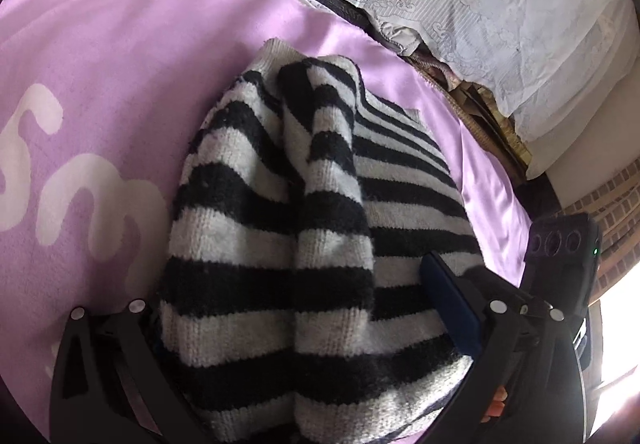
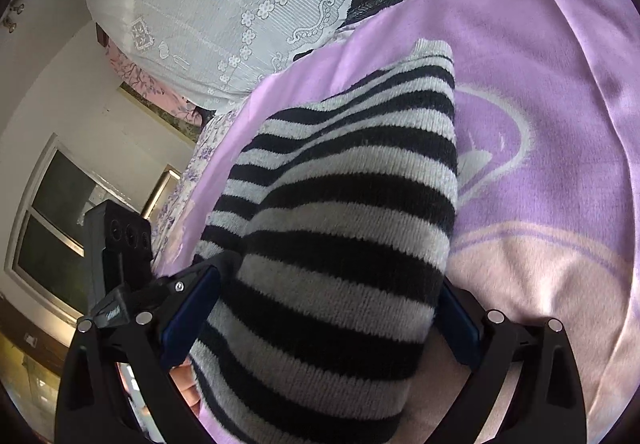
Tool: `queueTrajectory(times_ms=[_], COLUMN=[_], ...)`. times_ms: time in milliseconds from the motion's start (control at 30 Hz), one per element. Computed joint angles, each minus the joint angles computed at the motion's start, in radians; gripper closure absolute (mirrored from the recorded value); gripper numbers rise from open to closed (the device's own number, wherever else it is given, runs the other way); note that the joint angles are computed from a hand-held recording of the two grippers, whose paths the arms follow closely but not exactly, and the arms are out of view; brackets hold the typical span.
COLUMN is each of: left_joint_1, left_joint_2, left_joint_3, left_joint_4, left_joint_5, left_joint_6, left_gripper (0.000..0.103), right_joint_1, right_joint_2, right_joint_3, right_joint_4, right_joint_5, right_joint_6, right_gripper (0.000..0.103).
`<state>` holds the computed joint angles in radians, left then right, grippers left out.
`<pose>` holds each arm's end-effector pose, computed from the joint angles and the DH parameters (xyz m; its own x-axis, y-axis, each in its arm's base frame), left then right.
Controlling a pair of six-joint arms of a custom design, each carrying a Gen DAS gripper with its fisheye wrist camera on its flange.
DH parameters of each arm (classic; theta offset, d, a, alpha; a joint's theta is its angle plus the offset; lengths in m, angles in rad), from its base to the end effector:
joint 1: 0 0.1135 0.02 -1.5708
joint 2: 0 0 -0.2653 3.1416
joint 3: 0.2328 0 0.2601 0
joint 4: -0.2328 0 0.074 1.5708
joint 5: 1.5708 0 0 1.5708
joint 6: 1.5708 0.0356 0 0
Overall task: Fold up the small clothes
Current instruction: 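Grasp the folded sweater bundle from its sides with both tools, then lift the folded sweater off the purple sheet with both tools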
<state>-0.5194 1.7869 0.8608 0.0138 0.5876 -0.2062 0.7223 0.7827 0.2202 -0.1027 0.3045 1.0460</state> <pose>0.2857 -0.1861 0.1244 -0.8169 0.2708 -0.5092 0.5520 0.6228 -0.5545 0.1293 0.0997 0.1497 -0.6247 0.5500 -0.5544 0.1735 0.7899 0.5882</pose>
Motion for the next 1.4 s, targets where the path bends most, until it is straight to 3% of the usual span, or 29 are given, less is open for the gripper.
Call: queueTrajectory(times_ms=[67,233,367,600,700,833,1000,1200,1300,1400], left_joint_1=[0.001,-0.008,0.004,0.02,0.012,0.002,0.021,0.02,0.047,0.063], left_joint_2=[-0.008,-0.039,-0.051,-0.001,-0.03,-0.084,-0.118,-0.128,-0.054,-0.023], left_joint_3=[-0.005,-0.035,-0.051,-0.016,-0.038,-0.078,-0.107,-0.116,-0.068,-0.047], left_joint_4=[-0.003,0.019,0.038,0.025,0.039,0.07,0.092,0.073,0.05,0.044], left_joint_5=[0.006,-0.019,-0.012,0.021,0.007,-0.028,-0.013,-0.025,0.037,0.085], left_joint_6=[0.001,-0.003,-0.014,-0.013,-0.014,-0.017,-0.037,-0.027,-0.048,-0.059], left_gripper=[0.004,0.019,0.028,0.022,0.031,0.044,0.057,0.057,0.046,0.048], right_joint_1=[0.013,0.101,0.173,0.092,0.101,0.186,0.252,0.215,0.152,0.151], right_joint_2=[0.01,0.037,0.102,0.04,0.048,0.073,0.092,0.075,0.045,0.038], right_joint_3=[0.005,0.031,0.078,0.022,0.027,0.064,0.098,0.078,0.044,0.034], right_joint_4=[-0.002,-0.059,-0.091,-0.039,-0.039,-0.082,-0.115,-0.104,-0.063,-0.053], right_joint_5=[0.013,0.147,0.249,0.14,0.153,0.267,0.358,0.299,0.225,0.223], right_joint_6=[0.003,0.07,0.076,0.06,0.059,0.068,0.064,0.067,0.057,0.061], right_gripper=[0.004,0.024,0.028,0.027,0.028,0.037,0.04,0.04,0.04,0.04])
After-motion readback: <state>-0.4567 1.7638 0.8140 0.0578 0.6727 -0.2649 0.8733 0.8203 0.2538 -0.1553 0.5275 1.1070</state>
